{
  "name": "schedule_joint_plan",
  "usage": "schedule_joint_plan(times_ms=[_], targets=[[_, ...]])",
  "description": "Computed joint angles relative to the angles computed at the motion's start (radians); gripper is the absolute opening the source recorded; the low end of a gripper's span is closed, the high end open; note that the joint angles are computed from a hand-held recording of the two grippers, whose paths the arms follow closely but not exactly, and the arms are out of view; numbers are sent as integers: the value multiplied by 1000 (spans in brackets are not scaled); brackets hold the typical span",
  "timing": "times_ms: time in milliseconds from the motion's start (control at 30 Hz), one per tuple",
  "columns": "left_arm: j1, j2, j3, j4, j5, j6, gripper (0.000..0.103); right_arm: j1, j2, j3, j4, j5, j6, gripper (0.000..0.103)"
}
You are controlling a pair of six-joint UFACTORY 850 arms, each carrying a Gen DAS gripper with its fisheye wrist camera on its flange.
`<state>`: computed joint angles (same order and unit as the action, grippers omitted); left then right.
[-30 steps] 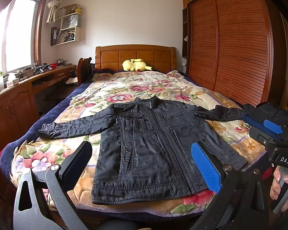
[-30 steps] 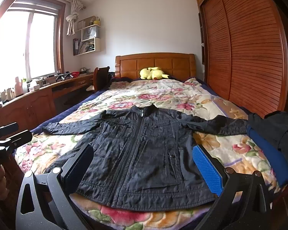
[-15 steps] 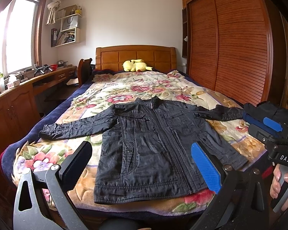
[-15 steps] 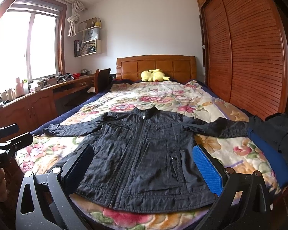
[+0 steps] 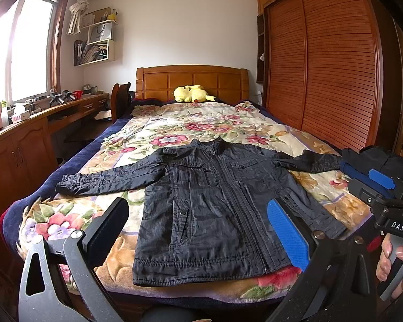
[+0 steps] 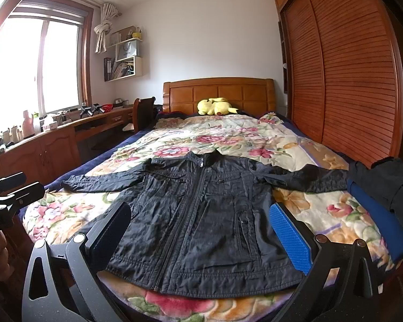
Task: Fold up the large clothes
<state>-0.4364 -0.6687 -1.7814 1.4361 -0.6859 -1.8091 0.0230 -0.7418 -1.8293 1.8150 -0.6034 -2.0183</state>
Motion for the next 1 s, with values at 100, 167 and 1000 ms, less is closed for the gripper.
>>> schedule_joint_plan(times_ms=[100, 167, 1000], targets=[[0, 1, 2, 4, -1, -4, 103, -1, -1, 0, 1, -3, 0, 102], [0, 2, 3, 3, 1, -4, 103, -1, 0, 1, 2, -3, -1, 102], [-1, -2, 0, 7, -3, -8, 103, -1, 1, 3, 5, -3, 1, 102]])
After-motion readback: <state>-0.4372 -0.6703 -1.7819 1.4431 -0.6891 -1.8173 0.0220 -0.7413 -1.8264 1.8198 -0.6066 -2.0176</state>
